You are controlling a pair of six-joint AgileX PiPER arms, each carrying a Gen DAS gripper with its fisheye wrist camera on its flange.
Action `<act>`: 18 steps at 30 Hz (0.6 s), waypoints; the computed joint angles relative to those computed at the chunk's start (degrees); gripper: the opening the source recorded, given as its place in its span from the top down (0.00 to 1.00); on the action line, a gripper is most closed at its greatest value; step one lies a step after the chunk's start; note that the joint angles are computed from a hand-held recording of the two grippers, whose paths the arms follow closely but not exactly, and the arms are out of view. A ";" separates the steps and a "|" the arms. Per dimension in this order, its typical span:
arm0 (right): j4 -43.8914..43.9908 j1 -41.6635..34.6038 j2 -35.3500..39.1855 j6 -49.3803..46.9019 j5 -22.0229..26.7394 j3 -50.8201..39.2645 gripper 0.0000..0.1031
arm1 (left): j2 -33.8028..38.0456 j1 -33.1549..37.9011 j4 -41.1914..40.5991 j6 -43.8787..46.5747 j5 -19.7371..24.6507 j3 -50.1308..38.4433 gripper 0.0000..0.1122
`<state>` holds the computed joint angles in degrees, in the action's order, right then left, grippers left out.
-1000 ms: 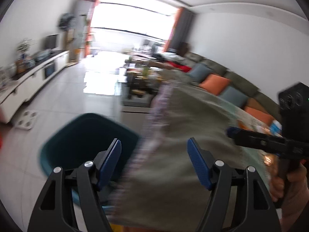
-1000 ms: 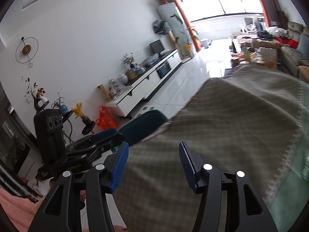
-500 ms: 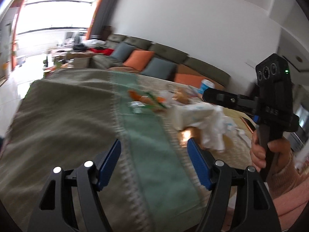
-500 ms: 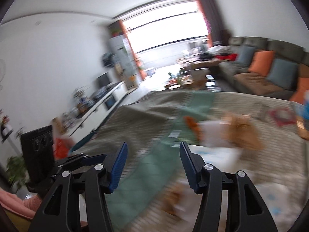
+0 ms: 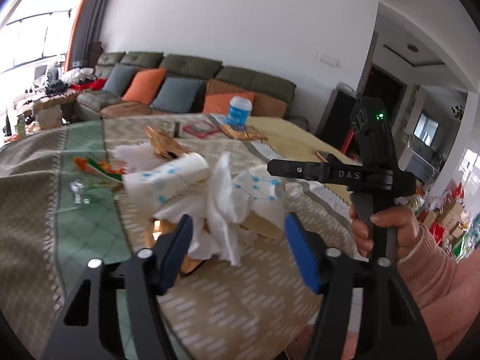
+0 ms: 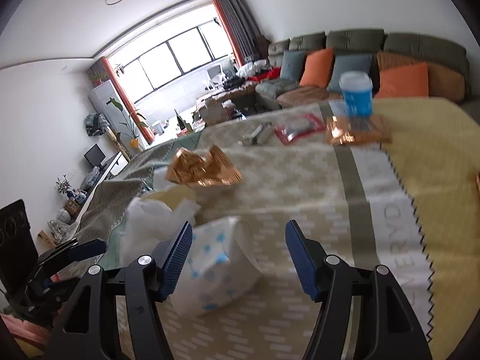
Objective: Collect trash
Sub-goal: 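Move both tools back over the trash on the bed, then grasp the white tissue with the left gripper while the right gripper grasps the paper cup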
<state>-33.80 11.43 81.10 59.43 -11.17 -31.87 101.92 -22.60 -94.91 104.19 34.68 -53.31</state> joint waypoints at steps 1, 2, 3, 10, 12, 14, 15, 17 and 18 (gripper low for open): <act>-3.22 -0.68 0.74 3.10 -1.76 0.32 0.37 | 0.62 0.05 1.34 -1.46 -0.10 -0.65 0.51; -5.40 -1.38 1.55 4.86 -3.24 0.49 0.37 | 1.85 -0.57 2.96 -3.85 -0.91 -2.18 0.51; -6.53 -1.86 2.32 5.58 -4.33 0.49 0.37 | 2.98 -1.01 4.59 -5.99 -1.61 -3.63 0.54; -9.91 -1.82 1.95 8.49 -8.61 3.43 0.61 | 6.38 -0.92 12.41 -15.72 -1.70 -8.25 0.87; -8.40 -1.51 1.22 7.00 -8.88 4.19 0.65 | 5.73 -0.54 11.83 -14.88 -1.40 -7.39 0.90; -9.04 -1.92 0.29 7.36 -9.69 4.85 0.73 | 5.22 -0.17 10.97 -13.80 -0.93 -6.82 0.92; -10.14 -2.15 -0.82 8.42 -9.74 5.41 0.79 | 4.93 -0.07 10.78 -13.60 -0.72 -6.64 0.92; -10.95 -2.17 -2.19 9.22 -9.35 5.77 0.84 | 4.15 0.34 9.73 -12.41 0.05 -5.86 0.92; -10.78 -1.81 -3.08 9.07 -8.58 5.83 0.85 | 3.98 0.61 9.34 -11.91 0.40 -5.84 0.92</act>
<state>-44.58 9.61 78.02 68.50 -19.75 -26.04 105.89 -21.99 -85.57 92.27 35.08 -59.16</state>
